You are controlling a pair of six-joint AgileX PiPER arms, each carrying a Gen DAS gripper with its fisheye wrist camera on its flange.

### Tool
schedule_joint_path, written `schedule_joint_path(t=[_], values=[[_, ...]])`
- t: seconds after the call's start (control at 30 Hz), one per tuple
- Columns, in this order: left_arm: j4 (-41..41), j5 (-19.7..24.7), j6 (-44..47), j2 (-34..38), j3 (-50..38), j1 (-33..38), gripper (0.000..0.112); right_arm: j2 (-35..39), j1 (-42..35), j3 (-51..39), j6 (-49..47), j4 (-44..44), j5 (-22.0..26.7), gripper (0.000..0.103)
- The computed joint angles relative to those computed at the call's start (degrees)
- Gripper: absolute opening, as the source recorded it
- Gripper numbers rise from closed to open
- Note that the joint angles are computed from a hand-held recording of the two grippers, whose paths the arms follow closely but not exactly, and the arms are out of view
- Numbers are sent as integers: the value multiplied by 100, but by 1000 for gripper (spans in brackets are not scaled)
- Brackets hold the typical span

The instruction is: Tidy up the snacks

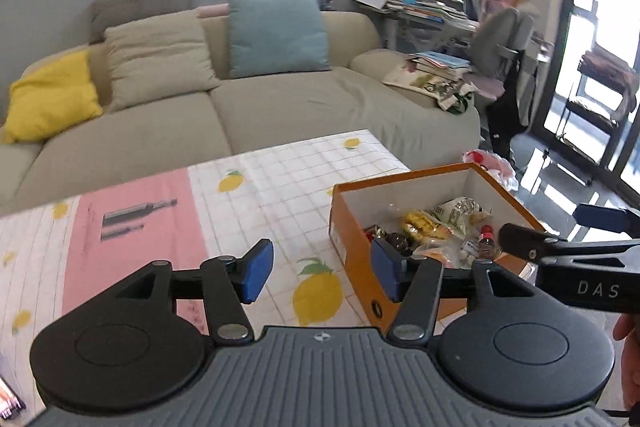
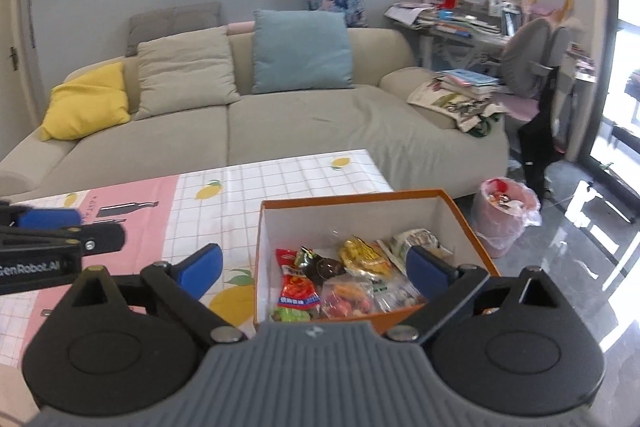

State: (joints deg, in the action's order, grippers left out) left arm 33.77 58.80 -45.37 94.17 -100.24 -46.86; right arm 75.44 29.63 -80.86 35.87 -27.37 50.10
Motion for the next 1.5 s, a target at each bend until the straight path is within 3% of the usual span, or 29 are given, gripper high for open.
schedule_joint_path(t=[0.2, 0.37, 0.53, 0.93, 1.5], values=[[856, -125, -836, -459, 1013, -276, 74, -213, 850, 634, 1608, -1524, 319, 100], [575, -371, -1023, -608, 1392, -132, 79, -263, 1031, 969, 1988, -1818, 363, 100], [422, -265, -828, -393, 1360, -132, 84, -130, 1070, 1107, 1816, -1706, 450, 100], [62, 99, -519, -200, 1352, -64, 84, 211, 636, 1133, 1154, -594, 160, 100], [89, 158, -499, -267, 1389, -26, 84, 349, 816, 896, 1118, -678, 322, 100]])
